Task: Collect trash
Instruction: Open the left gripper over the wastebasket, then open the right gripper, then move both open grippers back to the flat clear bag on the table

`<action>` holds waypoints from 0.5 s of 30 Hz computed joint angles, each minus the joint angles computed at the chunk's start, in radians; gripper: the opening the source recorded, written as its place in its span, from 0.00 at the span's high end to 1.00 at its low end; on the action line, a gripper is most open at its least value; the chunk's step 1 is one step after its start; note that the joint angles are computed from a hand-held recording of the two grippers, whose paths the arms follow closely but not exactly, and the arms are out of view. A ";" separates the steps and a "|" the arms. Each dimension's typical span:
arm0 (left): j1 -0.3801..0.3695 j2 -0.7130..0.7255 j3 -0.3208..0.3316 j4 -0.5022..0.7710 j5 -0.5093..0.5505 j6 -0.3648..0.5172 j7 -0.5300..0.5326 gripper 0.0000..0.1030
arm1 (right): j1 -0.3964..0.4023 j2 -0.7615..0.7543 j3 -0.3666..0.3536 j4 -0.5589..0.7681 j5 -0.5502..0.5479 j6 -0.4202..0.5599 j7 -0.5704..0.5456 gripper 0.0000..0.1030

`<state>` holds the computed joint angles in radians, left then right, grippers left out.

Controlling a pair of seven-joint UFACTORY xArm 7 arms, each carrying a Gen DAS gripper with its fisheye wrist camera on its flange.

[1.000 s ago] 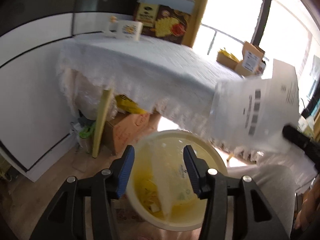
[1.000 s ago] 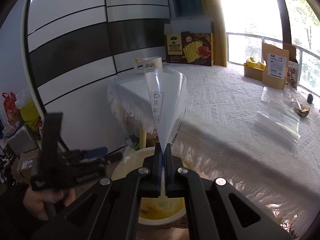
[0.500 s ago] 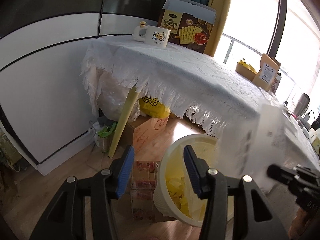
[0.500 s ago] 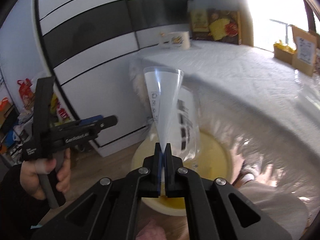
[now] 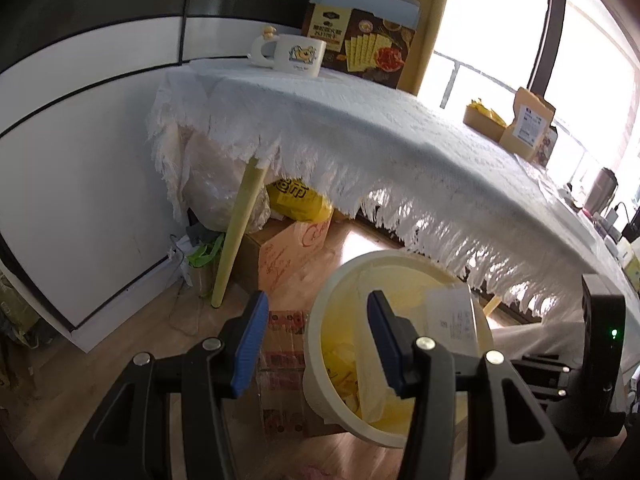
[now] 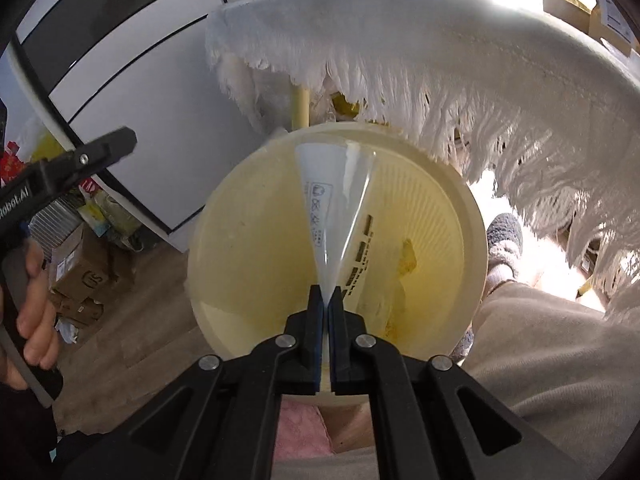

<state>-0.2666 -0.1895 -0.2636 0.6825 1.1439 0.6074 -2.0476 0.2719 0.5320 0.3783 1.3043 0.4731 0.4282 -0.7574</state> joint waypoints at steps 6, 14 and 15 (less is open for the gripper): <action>-0.006 0.012 -0.001 0.016 0.008 -0.001 0.015 0.50 | 0.006 -0.003 -0.002 -0.016 -0.019 -0.031 0.010 0.70; -0.023 -0.009 -0.015 0.027 0.000 0.039 0.028 0.50 | -0.076 -0.054 0.066 -0.061 0.110 -0.073 -0.098 0.59; -0.024 -0.011 -0.017 0.029 -0.002 0.043 0.033 0.50 | -0.090 -0.068 0.075 -0.078 0.132 -0.079 -0.120 0.59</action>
<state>-0.2907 -0.2001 -0.2805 0.7116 1.1419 0.6505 -2.0150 0.1819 0.4643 0.4535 1.2263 0.6050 0.3493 -0.8777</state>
